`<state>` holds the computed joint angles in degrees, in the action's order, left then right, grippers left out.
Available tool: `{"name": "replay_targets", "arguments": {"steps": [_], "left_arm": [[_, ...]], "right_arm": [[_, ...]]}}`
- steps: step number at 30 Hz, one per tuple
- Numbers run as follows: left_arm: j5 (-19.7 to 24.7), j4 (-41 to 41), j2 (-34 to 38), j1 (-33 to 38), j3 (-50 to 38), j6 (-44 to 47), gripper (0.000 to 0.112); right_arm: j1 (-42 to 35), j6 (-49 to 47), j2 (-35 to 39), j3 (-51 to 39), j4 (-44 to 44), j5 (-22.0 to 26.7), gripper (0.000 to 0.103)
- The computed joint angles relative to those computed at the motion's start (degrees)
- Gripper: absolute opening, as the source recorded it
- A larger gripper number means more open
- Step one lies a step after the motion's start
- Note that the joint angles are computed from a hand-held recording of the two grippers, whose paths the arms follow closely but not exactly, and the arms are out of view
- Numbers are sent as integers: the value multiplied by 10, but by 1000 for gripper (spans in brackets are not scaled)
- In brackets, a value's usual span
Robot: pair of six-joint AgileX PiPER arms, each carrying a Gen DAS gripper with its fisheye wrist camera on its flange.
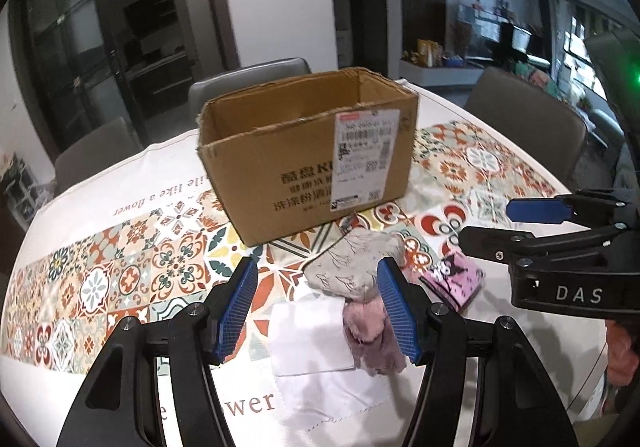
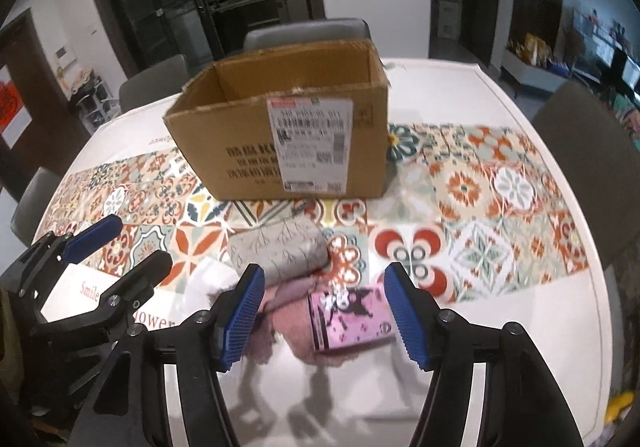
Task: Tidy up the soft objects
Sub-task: 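Move both tools back to the remaining items beside the box, then grasp the pink Kuromi tissue pack with the right tool while the left tool grasps the grey pouch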
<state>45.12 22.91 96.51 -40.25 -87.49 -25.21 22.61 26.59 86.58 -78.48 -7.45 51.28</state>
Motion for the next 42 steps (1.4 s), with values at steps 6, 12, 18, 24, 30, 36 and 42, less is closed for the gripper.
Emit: {"name": "replay_targets", "arguments": {"steps": [6,12,18,24,30,36,42], "left_arm": [[-21,-17,6,-3,20,39,61],[-32,-21,26,-2,16,72,61],[-36,-48,56,4,-1,139,61],[-17,-108,99,21,-42,214,61],[-3,-141,134,27,-75,268,60],[12,-160,169,34,-113,295,57],[16,-174,190,39,-134,308,52]], "right_arm": [[-2,-1,2,29,17,3,67],[-11,-14,19,31,27,17,77],[-34,-60,49,26,65,33,78],[-45,-97,80,19,85,39,78],[-57,-116,105,14,98,45,78],[-75,-146,123,10,129,44,78],[-80,-158,147,-3,141,44,78]]}}
